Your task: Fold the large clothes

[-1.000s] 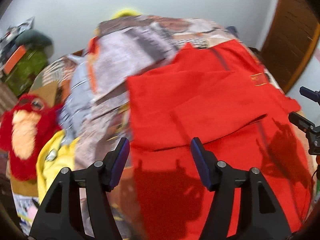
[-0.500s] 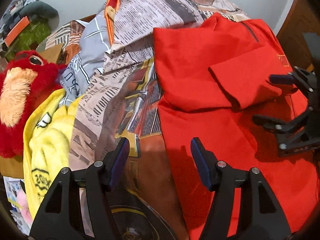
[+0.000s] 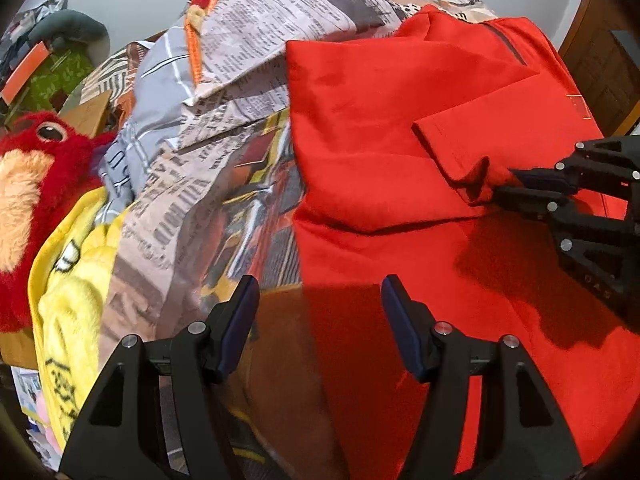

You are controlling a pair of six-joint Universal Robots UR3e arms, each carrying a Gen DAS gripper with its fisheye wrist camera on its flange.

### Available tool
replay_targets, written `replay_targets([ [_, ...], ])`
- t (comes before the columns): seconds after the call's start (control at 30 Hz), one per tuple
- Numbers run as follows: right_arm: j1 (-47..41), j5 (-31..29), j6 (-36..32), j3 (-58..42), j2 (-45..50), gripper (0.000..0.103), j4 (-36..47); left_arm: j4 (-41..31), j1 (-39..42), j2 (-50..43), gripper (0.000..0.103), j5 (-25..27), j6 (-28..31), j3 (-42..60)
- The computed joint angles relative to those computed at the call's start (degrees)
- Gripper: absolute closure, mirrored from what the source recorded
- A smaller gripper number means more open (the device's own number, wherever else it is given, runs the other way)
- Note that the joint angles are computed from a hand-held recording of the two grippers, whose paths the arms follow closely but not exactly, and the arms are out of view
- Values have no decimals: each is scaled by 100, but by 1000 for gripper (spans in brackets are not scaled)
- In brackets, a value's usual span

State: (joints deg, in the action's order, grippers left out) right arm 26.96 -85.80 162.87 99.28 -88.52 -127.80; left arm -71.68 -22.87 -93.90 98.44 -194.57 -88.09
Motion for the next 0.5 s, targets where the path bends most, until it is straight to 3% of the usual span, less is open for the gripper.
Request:
replay_targets([
  [0.27,-697,348,545,70,-607,97,-348,37,-119,-1089,34,140,-54,629],
  [0.33,-1132,592,645,67,-920,97,-330,202,-100,-1256,30,223,-195,699],
  [0.5,-2519,1197,650,244,-1946,97,-181,262,50,-1489,30,447,-520,996],
])
